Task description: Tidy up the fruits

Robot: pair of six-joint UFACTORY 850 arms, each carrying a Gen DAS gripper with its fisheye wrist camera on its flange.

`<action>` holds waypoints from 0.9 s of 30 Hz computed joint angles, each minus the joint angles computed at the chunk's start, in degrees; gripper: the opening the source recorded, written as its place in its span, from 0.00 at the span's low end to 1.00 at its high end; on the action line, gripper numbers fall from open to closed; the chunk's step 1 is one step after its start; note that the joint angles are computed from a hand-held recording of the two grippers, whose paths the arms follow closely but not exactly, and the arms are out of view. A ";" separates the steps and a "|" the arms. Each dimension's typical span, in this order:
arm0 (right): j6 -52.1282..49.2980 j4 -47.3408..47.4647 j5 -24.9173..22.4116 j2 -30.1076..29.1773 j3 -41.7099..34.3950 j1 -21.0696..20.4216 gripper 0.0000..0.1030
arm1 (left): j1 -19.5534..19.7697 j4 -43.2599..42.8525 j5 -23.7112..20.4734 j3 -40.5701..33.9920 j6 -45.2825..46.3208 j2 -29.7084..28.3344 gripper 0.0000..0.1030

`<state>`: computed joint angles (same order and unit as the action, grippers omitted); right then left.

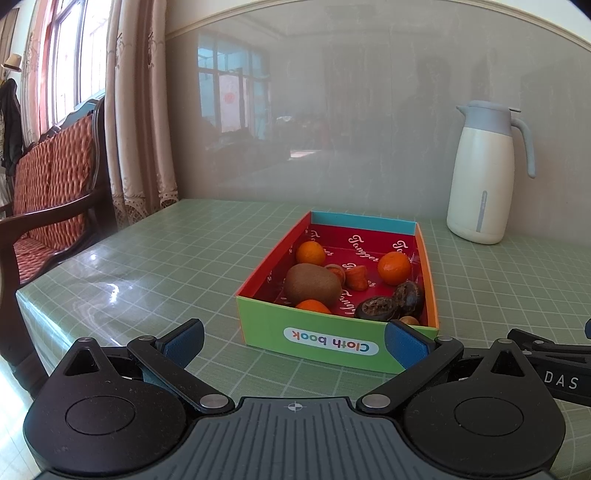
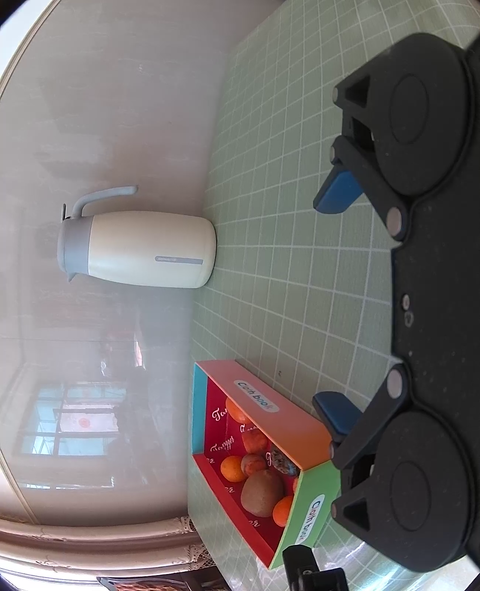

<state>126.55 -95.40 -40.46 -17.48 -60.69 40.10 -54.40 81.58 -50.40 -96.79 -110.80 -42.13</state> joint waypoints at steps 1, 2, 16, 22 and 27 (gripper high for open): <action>0.02 -0.03 -0.03 0.01 0.00 -0.01 1.00 | -0.01 -0.03 0.02 -0.02 0.01 -0.01 1.00; 0.04 -0.09 -0.03 -0.01 0.01 0.00 1.00 | -0.01 -0.03 0.02 -0.02 0.01 -0.01 1.00; 0.08 -0.16 0.07 -0.04 -0.03 0.00 1.00 | -0.11 0.01 -0.07 -0.15 -0.21 -0.11 1.00; 0.11 -0.23 0.14 -0.08 -0.05 0.07 1.00 | 0.09 0.61 1.65 0.26 0.07 0.26 1.00; 0.34 -0.34 0.25 -0.09 -0.04 0.06 1.00 | 0.17 2.27 3.90 1.12 -0.27 0.77 1.00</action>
